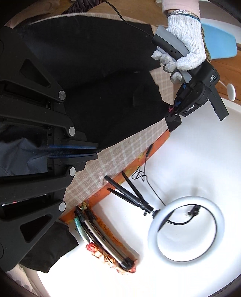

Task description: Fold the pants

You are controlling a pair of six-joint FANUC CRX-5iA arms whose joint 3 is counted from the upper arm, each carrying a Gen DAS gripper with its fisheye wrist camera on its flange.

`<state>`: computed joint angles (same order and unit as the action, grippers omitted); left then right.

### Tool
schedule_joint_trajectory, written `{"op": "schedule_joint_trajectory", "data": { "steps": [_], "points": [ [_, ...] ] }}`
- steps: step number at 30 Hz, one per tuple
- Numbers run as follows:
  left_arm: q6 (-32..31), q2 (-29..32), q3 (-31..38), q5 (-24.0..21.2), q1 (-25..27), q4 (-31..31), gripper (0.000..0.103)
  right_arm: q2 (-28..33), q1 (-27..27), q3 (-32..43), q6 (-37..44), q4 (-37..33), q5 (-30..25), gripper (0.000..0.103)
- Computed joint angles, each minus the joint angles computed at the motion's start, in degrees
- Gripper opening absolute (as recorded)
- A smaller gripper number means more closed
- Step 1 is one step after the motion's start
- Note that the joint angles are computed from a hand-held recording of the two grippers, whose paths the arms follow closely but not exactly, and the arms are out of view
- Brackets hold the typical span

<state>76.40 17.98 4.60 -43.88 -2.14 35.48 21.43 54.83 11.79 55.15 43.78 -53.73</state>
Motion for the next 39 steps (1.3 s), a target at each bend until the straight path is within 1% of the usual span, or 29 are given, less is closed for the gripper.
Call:
{"op": "schedule_joint_trajectory", "data": {
  "steps": [6,10,14,20,25,29,31,33,36,39],
  "points": [
    [-8.16,-9.71,-10.94,2.77,1.91,6.36,0.006,-3.34,4.55,-2.44,-1.51,0.99,-1.58,0.004],
    [-11.99,-16.24,-18.03,2.86,4.29,9.80,0.006,-4.82,7.93,-3.88,-2.19,-0.78,-2.02,0.004],
    [-15.41,-22.57,-25.60,3.07,7.14,11.89,0.006,-5.22,12.01,-4.92,-2.59,-4.48,-2.94,0.004],
    [-17.32,-28.53,-35.83,1.94,11.88,12.93,0.006,-3.05,16.20,-4.36,-0.42,-11.83,-5.02,0.004],
    [-19.19,-30.55,-42.82,0.85,15.04,14.91,0.006,-1.07,17.71,-3.58,1.11,-16.41,-7.82,0.004],
    [-22.02,-30.13,-45.58,-1.92,16.81,15.94,0.006,-0.08,17.60,-2.41,2.16,-20.91,-10.18,0.004],
    [-24.16,-29.75,-46.67,-3.09,17.53,17.90,0.006,0.21,17.53,-2.23,2.64,-22.09,-11.04,0.004],
    [-25.29,-29.03,-46.87,-4.34,18.26,18.97,0.006,0.82,17.13,-1.26,3.96,-23.76,-12.26,0.004],
    [-22.83,-27.09,-45.34,-6.72,19.47,17.38,0.006,1.69,16.45,1.16,6.72,-27.99,-14.28,0.004],
    [-21.76,-26.83,-43.75,-8.42,20.27,14.92,0.007,0.64,15.63,1.92,7.00,-30.45,-14.50,0.005]
  ]
}}
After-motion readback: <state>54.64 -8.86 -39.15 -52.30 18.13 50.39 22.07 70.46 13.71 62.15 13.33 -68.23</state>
